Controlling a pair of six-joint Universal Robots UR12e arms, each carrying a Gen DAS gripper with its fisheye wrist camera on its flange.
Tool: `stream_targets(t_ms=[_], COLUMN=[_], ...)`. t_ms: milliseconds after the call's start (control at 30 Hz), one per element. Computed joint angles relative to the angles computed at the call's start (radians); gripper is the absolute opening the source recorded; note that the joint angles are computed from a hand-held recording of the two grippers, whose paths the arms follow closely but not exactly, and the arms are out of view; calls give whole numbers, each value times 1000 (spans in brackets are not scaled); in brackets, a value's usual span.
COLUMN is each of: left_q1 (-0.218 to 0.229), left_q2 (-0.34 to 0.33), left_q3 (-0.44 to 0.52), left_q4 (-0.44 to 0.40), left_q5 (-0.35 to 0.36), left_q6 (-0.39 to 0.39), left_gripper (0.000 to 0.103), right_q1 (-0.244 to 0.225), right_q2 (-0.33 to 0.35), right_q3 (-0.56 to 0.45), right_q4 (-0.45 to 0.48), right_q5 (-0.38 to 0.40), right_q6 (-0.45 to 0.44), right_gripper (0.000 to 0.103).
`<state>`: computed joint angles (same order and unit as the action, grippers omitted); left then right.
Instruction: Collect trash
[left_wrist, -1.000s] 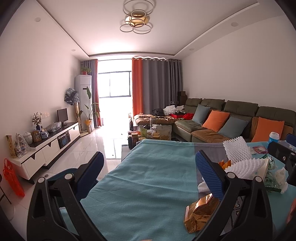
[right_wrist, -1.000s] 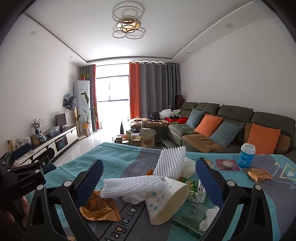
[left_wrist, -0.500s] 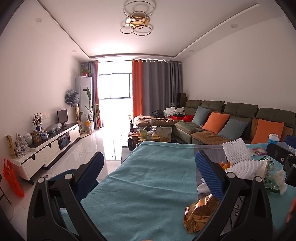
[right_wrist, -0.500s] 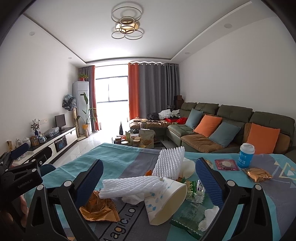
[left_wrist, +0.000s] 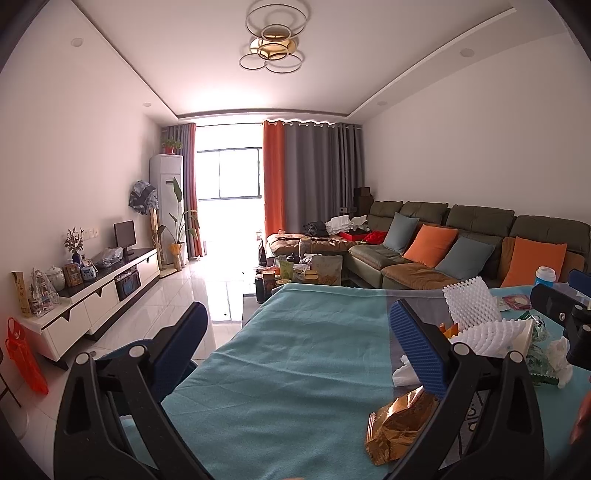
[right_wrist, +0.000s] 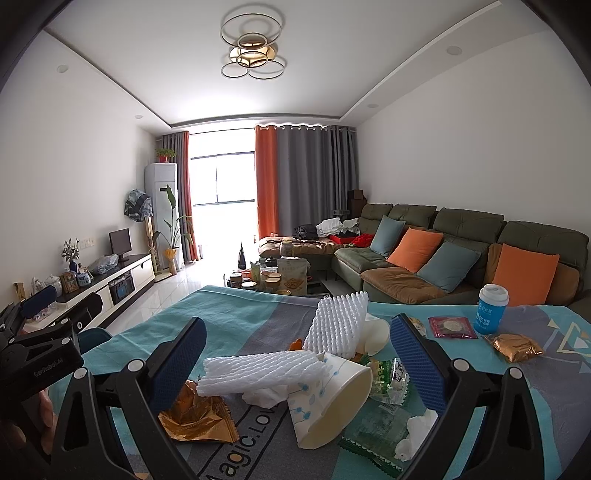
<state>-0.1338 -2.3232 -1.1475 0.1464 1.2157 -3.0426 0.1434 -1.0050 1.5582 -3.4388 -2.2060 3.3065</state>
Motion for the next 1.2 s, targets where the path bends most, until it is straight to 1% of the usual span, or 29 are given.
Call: stream_targets(t_ms=[1200], left_q1=[-2], left_q2=[-1], left_q3=[3], left_q4=[2], left_q5=[9], left_q6=[0], left_gripper=[97], right_q1=[-3], right_q2=[-3], right_q3=[4], right_q4=[-5], right_q5=[3], right_q6=[5], right_gripper=[96])
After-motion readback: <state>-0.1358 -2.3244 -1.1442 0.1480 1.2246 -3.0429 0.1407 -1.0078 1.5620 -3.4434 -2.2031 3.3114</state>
